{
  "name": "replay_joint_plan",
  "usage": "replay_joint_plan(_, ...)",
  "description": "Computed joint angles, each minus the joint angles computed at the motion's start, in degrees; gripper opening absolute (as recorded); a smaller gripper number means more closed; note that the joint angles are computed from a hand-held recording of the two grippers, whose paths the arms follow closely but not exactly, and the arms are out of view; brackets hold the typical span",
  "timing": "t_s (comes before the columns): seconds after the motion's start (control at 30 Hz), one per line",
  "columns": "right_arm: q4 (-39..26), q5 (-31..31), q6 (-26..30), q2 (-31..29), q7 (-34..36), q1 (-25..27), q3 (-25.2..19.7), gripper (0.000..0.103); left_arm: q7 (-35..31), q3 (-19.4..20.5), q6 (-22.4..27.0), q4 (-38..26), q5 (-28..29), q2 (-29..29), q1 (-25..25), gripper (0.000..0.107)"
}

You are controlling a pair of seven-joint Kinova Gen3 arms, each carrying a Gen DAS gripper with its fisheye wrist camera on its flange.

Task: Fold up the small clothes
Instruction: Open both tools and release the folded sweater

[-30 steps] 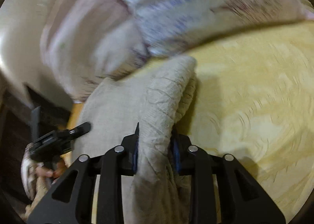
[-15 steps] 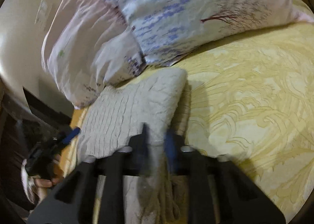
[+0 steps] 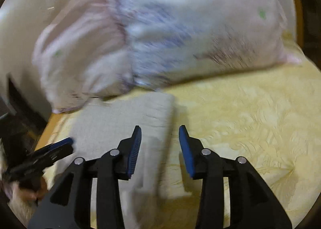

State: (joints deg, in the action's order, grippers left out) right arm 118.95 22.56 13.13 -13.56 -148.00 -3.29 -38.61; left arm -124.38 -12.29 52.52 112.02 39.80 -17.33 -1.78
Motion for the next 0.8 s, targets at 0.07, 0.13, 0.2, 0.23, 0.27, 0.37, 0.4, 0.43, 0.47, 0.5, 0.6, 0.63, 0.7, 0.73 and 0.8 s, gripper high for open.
replay_joint_plan(0.07, -0.2, -0.8, 0.6, 0.5, 3.5, -5.0, 2.5, 0.033, -0.1, 0.2, -0.2, 0.4, -0.2, -0.6, 0.0, 0.064)
replay_joint_plan(0.13, -2.2, 2.1, 4.7, 2.9, 3.4, -6.6, 1.1, 0.029, 0.9, 1.9, -2.0, 1.1, -2.2, -1.1, 0.0, 0.065)
replay_joint_plan(0.2, -4.3, 6.6, 9.3, 6.9, 0.4, -4.1, -3.9, 0.028, 1.6, 3.1, -4.0, 1.7, -3.4, -1.2, 0.7, 0.070)
replay_joint_plan(0.23, -5.5, 8.9, 11.6, 7.9, -1.7, -2.7, -6.5, 0.028, 1.8, 3.4, -5.0, 2.1, -3.8, -1.4, 1.1, 0.073)
replay_joint_plan(0.27, -6.1, 11.2, 13.8, 8.0, -3.9, -1.3, -9.2, 0.028, 2.6, 4.7, -6.8, 2.6, -5.2, -1.6, 1.3, 0.073)
replay_joint_plan(0.37, -5.9, 15.7, 15.1, 7.1, -9.7, 0.0, -12.2, 0.037, 6.2, 6.4, -9.2, 3.7, -8.5, -3.6, 2.0, 0.073)
replay_joint_plan(0.4, -4.8, 16.6, 14.1, 5.8, -11.9, -0.7, -11.5, 0.050, 6.7, 5.8, -9.2, 4.0, -8.8, -4.6, 2.6, 0.073)
replay_joint_plan(0.43, -3.9, 18.1, 13.9, 4.3, -14.2, -2.3, -10.4, 0.057, 7.0, 4.9, -9.2, 4.6, -8.8, -6.0, 3.4, 0.074)
replay_joint_plan(0.47, -3.1, 19.9, 14.6, 2.9, -16.5, -3.4, -10.3, 0.066, 7.5, 4.2, -9.2, 5.0, -9.1, -7.2, 4.0, 0.075)
replay_joint_plan(0.5, -2.5, 21.7, 16.2, 1.6, -18.9, -3.7, -11.1, 0.074, 8.7, 4.1, -9.0, 5.6, -10.3, -9.0, 3.9, 0.078)
replay_joint_plan(0.6, -1.3, 26.2, 20.7, 0.2, -25.8, -8.1, -10.4, 0.085, 13.7, 5.3, -8.7, 7.1, -14.6, -13.7, 2.4, 0.085)
replay_joint_plan(0.63, -1.0, 26.4, 21.7, -0.3, -27.3, -8.8, -10.6, 0.088, 15.1, 5.4, -8.4, 7.6, -15.8, -15.1, 2.0, 0.089)
replay_joint_plan(0.7, -0.8, 27.3, 25.4, -1.0, -32.0, -7.9, -14.0, 0.097, 18.9, 6.6, -7.4, 8.4, -18.8, -17.6, 0.4, 0.097)
replay_joint_plan(0.73, -0.8, 27.8, 27.2, -1.3, -33.9, -6.8, -16.2, 0.098, 20.7, 7.3, -6.9, 8.7, -20.4, -18.8, -0.4, 0.099)
replay_joint_plan(0.8, -0.4, 28.7, 30.6, -2.0, -37.6, -4.8, -20.4, 0.101, 24.5, 9.1, -6.0, 9.4, -23.3, -20.7, -2.3, 0.102)
